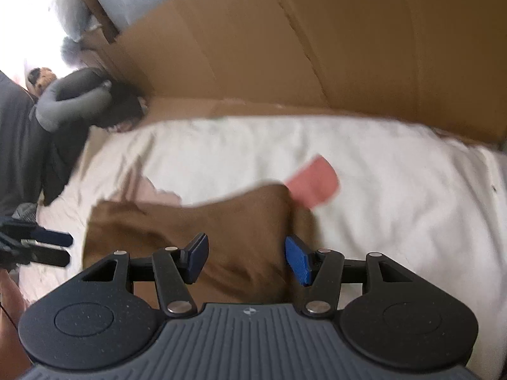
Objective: Fold clothes
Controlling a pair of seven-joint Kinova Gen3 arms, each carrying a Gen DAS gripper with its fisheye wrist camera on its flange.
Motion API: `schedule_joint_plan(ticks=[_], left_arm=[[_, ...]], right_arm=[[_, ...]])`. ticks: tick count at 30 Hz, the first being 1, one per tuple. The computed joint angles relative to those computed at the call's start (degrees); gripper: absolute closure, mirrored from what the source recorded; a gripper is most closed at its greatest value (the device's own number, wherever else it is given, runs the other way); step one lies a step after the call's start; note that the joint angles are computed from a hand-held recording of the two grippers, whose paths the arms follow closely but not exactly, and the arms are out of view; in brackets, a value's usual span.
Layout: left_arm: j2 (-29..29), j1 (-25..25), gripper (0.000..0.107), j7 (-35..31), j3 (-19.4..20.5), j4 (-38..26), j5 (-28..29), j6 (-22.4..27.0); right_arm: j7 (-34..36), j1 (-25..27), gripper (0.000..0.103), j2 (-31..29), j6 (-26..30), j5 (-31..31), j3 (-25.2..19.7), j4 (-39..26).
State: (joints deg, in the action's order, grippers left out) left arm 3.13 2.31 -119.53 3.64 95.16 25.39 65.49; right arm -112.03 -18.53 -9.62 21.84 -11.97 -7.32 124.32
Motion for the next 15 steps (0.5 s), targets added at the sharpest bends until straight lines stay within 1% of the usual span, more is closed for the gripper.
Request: schedule_joint_plan(ticks=[2,4,9,11,14,15], left_arm=[[0.0,0.0,0.035,0.1,-0.1,0.1,-0.1,0.1],[0.0,-0.1,0.035,0.1,-0.1,0.1,-0.1,0.1],[-0.1,-0.2,0.035,0.3,-0.2,0.1,0.0,0.0],[-0.1,-0.2,0.035,0.4,-0.2,0.1,-0.1,-0.1],[-0.1,-0.1,0.035,0.5,-0.1,0.2,-0.3,-0.2],[-0.1,0.0,0.035,0.6,-0.1,0.1,-0.4,-0.2]], right_arm=[[3.7,-1.8,0.042,-0.6,0.8,-4.1,3.0,1.1],[6.4,-2.7,0.042,-1.8,0.8,-6.9,4.4,2.5],[10.0,-3.8,0.043,-4.8,2.3,-11.9,6.6,4.6],[11.1,-4.2,0.043,-6.1,2.7,-13.0,6.9,5.2],[9.9,-3.0,0.043,-7.5,3.1,-11.6,4.7,5.7],[8.4,-1.7,0.043,-7.7,3.1,-10.1,2.9,5.5]])
